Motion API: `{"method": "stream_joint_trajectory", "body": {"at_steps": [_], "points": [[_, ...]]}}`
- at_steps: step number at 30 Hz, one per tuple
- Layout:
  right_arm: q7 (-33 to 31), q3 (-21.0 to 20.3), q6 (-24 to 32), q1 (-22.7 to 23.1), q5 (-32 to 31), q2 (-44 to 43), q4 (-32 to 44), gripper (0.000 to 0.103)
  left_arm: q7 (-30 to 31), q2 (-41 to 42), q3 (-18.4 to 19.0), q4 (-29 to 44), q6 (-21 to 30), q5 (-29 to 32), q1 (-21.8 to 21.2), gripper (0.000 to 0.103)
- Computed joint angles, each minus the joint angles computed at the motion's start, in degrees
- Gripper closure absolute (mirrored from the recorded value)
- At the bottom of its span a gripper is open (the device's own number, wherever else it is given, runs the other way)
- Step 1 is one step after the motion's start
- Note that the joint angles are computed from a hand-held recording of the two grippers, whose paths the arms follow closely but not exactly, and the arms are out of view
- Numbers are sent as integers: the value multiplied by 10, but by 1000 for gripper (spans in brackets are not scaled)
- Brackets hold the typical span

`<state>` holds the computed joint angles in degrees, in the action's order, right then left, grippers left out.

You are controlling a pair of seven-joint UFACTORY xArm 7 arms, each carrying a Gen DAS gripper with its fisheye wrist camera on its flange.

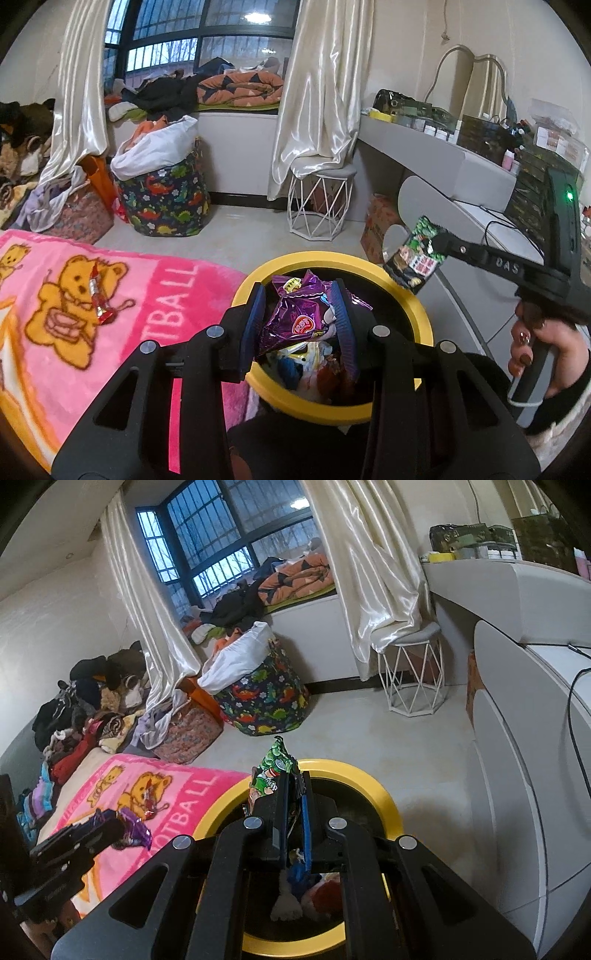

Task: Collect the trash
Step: 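Open right tool to drop green packet while left tool holds purple wrapper over bin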

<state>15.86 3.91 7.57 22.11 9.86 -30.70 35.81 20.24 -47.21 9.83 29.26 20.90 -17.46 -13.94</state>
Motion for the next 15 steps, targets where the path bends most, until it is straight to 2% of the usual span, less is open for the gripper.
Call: {"method": "stream_joint_trajectory", "body": {"at_steps": [15], "points": [[-21,-12,25,13,13,11,4,96,-7,101,-15,44,-33,-6,-22,73]]}}
